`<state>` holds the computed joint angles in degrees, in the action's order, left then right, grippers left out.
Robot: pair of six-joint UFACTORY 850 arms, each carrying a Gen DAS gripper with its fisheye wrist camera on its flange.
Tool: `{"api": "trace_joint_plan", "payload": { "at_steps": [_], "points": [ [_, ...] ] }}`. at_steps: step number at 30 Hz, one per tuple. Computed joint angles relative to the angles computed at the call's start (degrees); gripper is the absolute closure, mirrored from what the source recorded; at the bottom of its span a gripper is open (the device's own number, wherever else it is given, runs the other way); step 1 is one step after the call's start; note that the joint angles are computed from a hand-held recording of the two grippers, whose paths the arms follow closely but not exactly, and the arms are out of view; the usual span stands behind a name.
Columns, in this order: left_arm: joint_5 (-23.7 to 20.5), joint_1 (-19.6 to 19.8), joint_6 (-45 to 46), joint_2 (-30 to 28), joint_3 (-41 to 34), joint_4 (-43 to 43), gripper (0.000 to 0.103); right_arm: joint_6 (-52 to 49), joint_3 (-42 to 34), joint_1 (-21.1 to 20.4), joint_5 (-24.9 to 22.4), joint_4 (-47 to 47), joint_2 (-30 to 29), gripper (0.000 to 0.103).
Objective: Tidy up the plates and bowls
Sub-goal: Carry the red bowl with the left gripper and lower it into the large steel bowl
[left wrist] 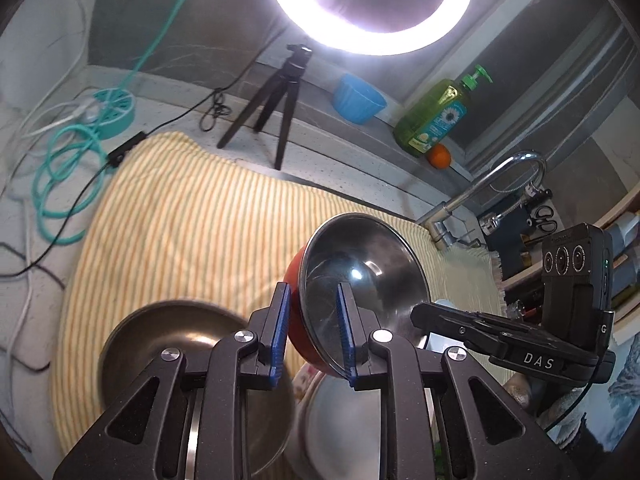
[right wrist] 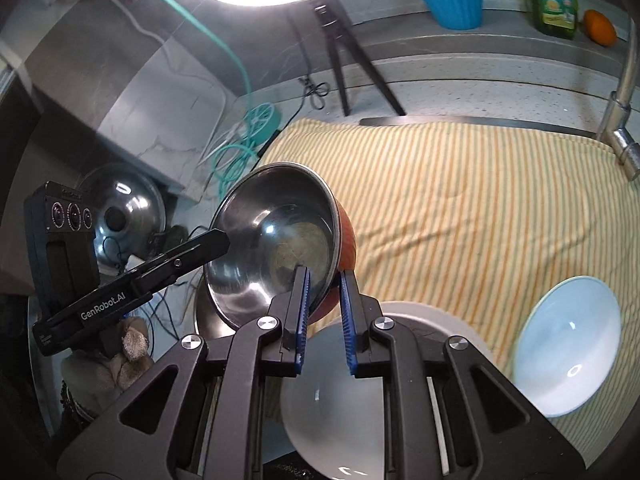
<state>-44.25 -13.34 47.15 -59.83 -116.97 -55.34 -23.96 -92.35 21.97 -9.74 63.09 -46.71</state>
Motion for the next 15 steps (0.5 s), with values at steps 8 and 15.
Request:
{"api": "trace_joint_plan", "payload": {
  "at_steps": [8, 15],
  "points": [
    [2.86, 2.78, 1.57, 3.92, 7.96, -3.28, 0.083, 13.20, -7.54, 2.75, -3.93, -15.78, -4.89, 0.088],
    [4.79, 4.59, 1.52, 5.59, 12.17, -3.13, 0.083, 22.96, -14.85, 4.34, -7.97, -27.59, -9.84, 0.088]
  ]
}}
